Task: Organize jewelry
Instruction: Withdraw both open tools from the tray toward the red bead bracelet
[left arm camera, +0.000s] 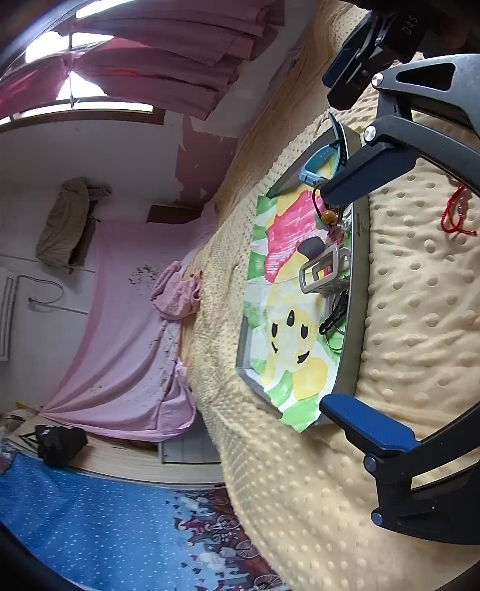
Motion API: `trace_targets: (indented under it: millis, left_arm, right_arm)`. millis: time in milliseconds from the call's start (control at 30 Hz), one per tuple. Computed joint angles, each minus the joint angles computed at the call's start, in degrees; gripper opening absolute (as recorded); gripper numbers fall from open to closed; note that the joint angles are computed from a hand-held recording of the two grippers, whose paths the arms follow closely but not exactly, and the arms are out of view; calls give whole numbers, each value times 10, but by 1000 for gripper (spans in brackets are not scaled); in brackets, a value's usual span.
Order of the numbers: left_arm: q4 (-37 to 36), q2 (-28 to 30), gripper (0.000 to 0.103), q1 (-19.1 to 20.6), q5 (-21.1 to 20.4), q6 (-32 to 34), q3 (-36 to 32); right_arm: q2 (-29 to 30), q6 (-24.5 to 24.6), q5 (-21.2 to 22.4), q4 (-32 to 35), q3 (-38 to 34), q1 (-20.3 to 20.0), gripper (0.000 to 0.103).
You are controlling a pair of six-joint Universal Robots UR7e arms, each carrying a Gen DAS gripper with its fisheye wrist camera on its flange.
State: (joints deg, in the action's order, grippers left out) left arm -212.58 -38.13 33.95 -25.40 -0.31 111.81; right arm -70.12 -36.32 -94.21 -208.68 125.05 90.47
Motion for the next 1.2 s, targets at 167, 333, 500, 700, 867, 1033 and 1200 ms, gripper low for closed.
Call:
trace_targets:
  millis: [167, 333, 500, 700, 867, 1033, 1200]
  left_arm:
    - [-36, 1, 103, -29, 23, 23, 29]
    - [-48, -10, 103, -55, 35, 3, 72]
    - [-31, -22, 103, -75, 43, -45, 110]
    - [12, -33, 103, -96, 55, -93, 147]
    - [40, -41, 103, -104, 58, -133, 168]
    - [75, -48, 103, -109, 60, -174, 181]
    - [86, -52, 103, -108, 59, -188, 183]
  right_arm:
    - [-31, -23, 2, -27, 38, 3, 93]
    - [-64, -38, -7, -35, 73, 10, 93]
    - [-101, -37, -35, -13, 103, 16, 93]
    - [-121, -36, -65, -17, 133, 17, 93]
    - [-125, -48, -77, -35, 151, 18, 93]
    - [-121, -47, -90, -21, 148, 17, 93]
    - [-114, -46, -93, -25, 148, 16, 93]
